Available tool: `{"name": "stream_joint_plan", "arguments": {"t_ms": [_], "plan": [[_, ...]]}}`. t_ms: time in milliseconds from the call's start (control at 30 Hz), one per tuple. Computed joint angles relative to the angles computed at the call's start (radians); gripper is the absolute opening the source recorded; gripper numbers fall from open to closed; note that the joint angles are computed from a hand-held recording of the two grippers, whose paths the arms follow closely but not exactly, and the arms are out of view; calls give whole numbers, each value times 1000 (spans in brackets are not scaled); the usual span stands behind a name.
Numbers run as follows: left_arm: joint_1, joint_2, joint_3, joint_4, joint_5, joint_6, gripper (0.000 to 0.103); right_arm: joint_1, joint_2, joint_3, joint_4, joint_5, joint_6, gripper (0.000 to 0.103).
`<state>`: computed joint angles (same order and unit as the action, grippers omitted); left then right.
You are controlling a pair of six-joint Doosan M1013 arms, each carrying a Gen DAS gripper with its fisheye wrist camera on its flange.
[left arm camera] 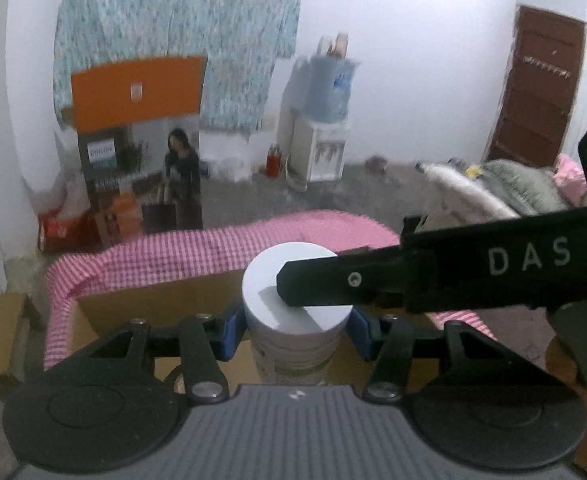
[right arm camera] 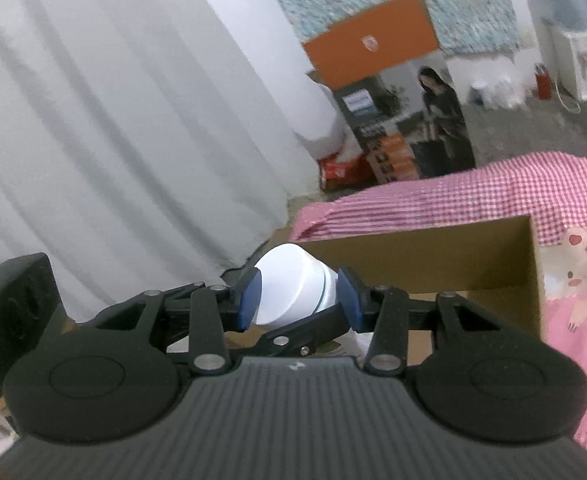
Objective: Organize rigid objects
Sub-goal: 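Lift the white jar with the right gripper and carry it over the box, then lower the white jar into the box and open the right gripper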
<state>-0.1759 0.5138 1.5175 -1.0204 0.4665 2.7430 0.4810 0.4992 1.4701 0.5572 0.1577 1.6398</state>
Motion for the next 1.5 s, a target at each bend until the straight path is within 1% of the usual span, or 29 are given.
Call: {"name": "stream_joint_plan", "arguments": {"t_ms": [33, 100, 200, 300, 367, 533, 667, 900, 967, 1033, 1100, 1233, 1300, 1367, 1500], "plan": [[-5, 20, -28, 67, 9, -68, 54, -12, 13, -11, 40, 16, -31, 42], [-12, 51, -73, 177, 26, -183, 54, -25, 39, -35, 63, 47, -44, 42], [-21, 95, -135, 315, 62, -330, 54, -42, 85, -85, 38, 99, -6, 42], [-24, 127, -179, 396, 90, -418, 54, -52, 121, -123, 32, 135, 10, 42], [-25, 145, -204, 443, 111, -466, 54, -60, 139, -140, 56, 156, -2, 42], [-29, 170, -248, 533, 151, -564, 54, -64, 182, -187, 65, 188, -1, 43], [-33, 181, -262, 572, 162, -591, 54, -67, 198, -199, 77, 199, -6, 43], [-37, 176, -252, 574, 155, -580, 54, -67, 203, -206, 50, 205, 3, 47], [-36, 175, -253, 560, 165, -569, 55, -64, 203, -210, 7, 212, 36, 50], [-36, 170, -245, 542, 159, -548, 57, -60, 202, -211, -33, 209, 58, 57], [-38, 165, -240, 538, 151, -538, 60, -54, 199, -210, -87, 199, 95, 61], [-40, 152, -225, 529, 134, -522, 66, -46, 191, -208, -161, 182, 146, 64], [-38, 146, -221, 518, 139, -517, 72, -44, 186, -203, -173, 168, 154, 65], [-36, 136, -215, 516, 143, -522, 74, -43, 175, -189, -178, 144, 161, 66], [-24, 98, -172, 442, 122, -441, 80, -36, 134, -132, -164, 46, 149, 67]]}}
